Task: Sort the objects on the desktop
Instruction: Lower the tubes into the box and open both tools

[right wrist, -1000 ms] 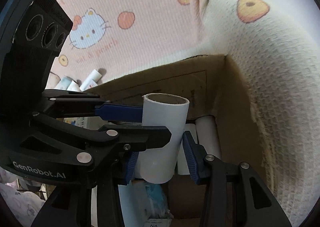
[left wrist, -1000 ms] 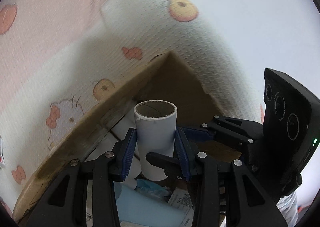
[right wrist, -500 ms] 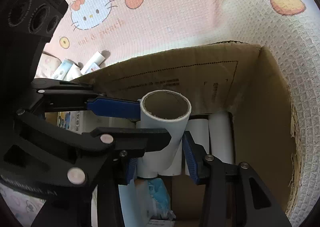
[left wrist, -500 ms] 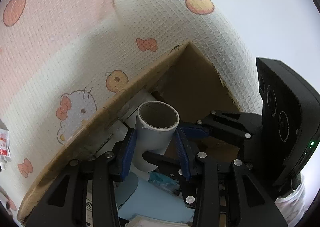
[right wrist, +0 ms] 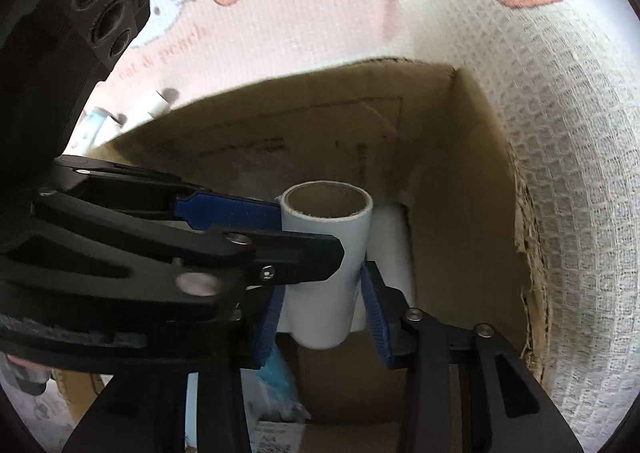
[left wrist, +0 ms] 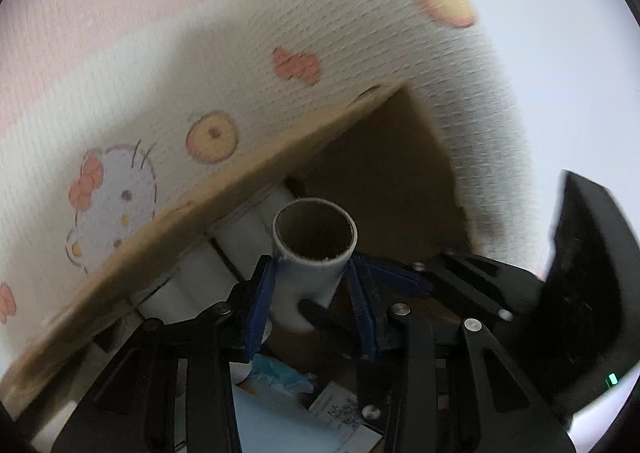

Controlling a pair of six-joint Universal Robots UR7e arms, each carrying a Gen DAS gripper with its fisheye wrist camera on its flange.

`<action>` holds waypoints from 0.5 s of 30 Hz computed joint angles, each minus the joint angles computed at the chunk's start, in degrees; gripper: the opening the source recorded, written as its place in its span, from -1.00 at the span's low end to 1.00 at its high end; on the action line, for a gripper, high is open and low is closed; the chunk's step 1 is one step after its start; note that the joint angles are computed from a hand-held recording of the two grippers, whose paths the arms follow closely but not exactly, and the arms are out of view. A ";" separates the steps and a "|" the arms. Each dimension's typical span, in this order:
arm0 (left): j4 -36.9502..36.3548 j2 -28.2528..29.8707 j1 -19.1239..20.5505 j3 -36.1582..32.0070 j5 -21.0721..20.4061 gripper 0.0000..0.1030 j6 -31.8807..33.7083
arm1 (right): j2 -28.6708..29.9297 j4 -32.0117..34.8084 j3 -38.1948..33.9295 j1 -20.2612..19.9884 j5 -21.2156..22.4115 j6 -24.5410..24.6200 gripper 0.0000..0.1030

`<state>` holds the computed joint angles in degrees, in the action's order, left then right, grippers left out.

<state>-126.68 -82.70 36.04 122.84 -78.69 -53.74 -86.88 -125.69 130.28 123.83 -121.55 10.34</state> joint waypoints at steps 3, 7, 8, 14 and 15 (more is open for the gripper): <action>-0.44 1.62 2.21 -0.07 -2.49 -1.00 -4.06 | 0.92 2.61 -0.78 0.81 -2.70 1.15 -0.34; -2.14 2.57 3.18 0.33 -2.05 -1.00 -6.57 | 1.72 5.05 -1.39 1.62 -4.72 2.03 -0.34; -1.91 2.86 3.19 0.23 -1.40 -1.00 -6.99 | 1.79 5.22 -1.36 1.72 -4.93 2.26 -0.34; -2.37 2.28 3.37 0.66 -1.40 -1.00 -7.00 | 0.70 6.62 -0.71 1.73 -5.36 3.77 -0.34; -2.45 2.05 3.05 0.70 -1.14 -1.00 -6.74 | 0.13 5.98 -0.50 1.61 -4.83 3.46 -0.34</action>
